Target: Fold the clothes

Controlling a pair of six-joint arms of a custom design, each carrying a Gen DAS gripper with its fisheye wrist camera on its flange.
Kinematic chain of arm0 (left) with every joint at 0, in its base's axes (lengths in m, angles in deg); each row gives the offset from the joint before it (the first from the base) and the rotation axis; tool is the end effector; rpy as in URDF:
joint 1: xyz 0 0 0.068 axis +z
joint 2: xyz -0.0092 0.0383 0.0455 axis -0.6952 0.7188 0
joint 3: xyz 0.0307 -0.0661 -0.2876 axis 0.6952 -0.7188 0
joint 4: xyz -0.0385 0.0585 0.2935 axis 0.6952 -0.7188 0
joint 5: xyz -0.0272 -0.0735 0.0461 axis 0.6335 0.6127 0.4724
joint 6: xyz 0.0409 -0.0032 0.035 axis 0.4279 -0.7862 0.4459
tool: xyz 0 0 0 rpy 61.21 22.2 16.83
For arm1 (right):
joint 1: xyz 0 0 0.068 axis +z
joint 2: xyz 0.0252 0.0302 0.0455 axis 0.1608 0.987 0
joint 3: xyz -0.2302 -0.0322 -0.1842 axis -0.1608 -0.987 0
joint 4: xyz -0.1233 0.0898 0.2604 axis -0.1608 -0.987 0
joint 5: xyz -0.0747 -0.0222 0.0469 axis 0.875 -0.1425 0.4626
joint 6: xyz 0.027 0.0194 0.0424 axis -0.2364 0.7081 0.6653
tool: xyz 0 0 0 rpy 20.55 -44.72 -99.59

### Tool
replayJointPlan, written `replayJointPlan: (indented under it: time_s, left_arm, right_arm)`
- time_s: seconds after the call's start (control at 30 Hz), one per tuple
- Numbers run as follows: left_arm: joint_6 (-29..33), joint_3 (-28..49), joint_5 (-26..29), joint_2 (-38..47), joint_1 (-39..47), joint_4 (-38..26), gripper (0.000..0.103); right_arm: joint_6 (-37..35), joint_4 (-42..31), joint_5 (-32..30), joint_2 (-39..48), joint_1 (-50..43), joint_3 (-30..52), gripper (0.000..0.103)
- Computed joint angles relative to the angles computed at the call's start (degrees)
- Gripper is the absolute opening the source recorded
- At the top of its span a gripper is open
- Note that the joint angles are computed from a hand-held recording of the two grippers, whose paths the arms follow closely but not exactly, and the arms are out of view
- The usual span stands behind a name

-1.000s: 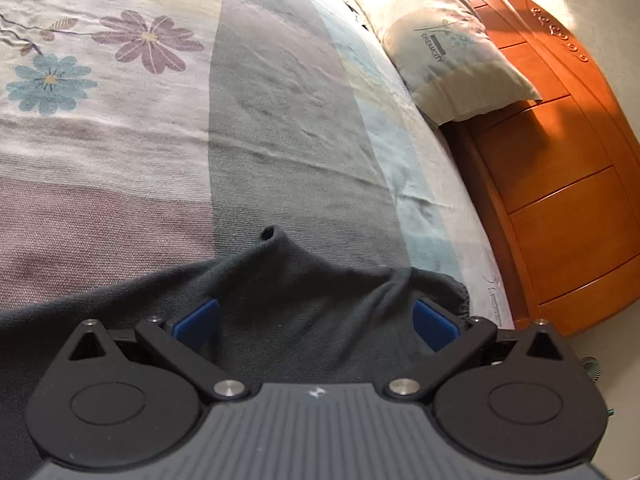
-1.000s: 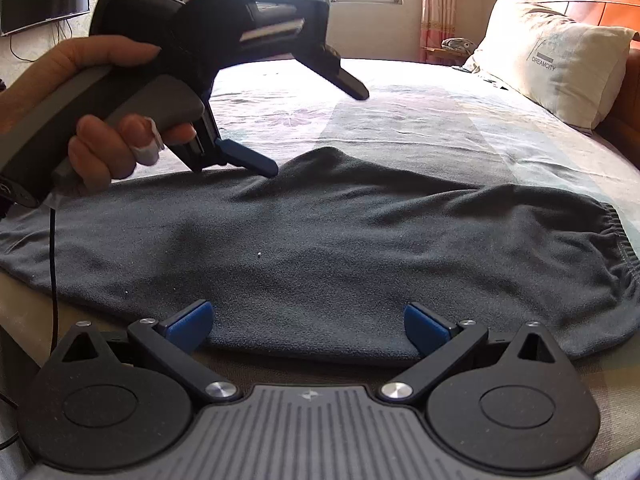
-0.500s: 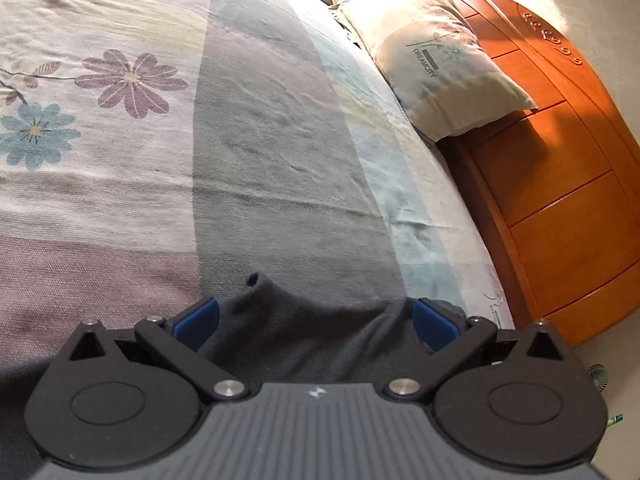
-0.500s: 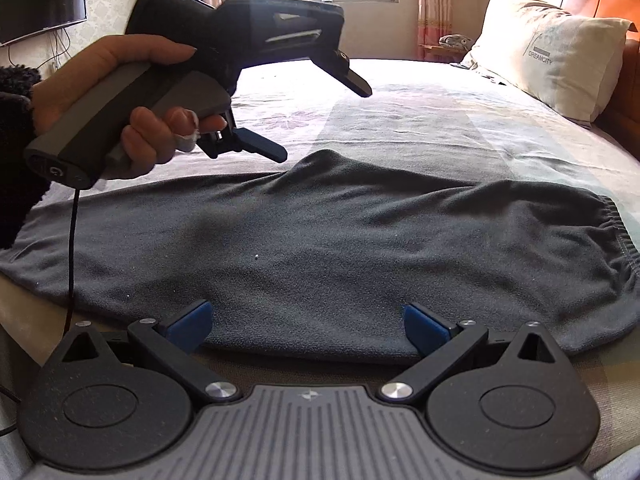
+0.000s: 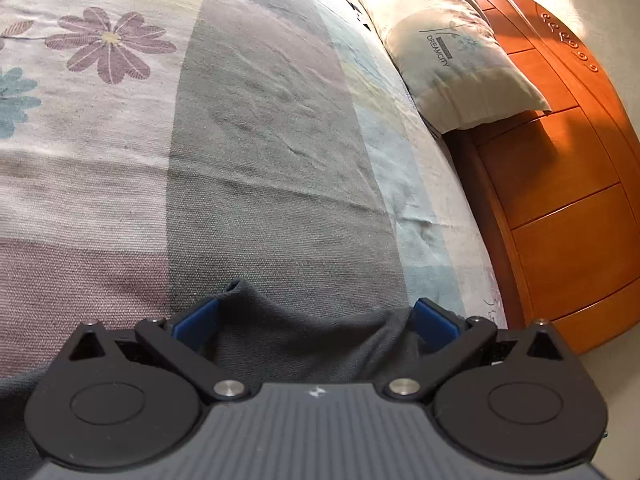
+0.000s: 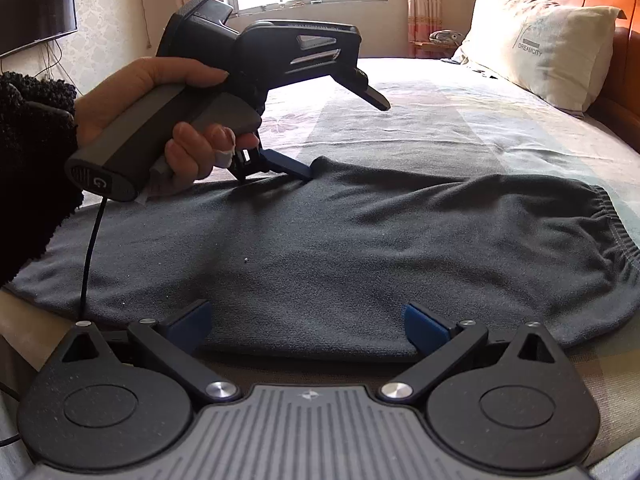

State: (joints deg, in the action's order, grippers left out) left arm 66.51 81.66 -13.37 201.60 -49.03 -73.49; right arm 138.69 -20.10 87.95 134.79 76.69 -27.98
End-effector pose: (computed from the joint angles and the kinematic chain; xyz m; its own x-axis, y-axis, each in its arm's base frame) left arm 0.4172 -0.0623 0.1190 -0.9087 0.1961 -0.3686 0.4020 0.6493 -0.6456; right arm 0.1367 0.2616 0.1030 -0.6124 0.1807 -0.7696 0.1233 0.9834 0.1328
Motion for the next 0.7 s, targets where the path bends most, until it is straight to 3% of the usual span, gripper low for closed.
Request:
replayJointPlan:
  time_s: [0.37, 0.57, 0.7]
  left_arm:
    - [23.82, -3.52, -6.84, -19.39, 13.62, -17.14, 0.102]
    - [33.88, -12.33, -9.30, -22.42, 23.87, -15.82, 0.102]
    - [37.01, -22.33, -10.36, -23.02, 27.51, -7.03, 0.102]
  right_arm:
    - [-0.90, -2.34, 1.26, 4.20, 0.13, 2.58, 0.103]
    - [0.80, -3.83, 3.52, 6.15, 0.99, 3.99, 0.103]
    - [1.97, -4.32, 5.12, 7.10, 1.66, 4.46, 0.103]
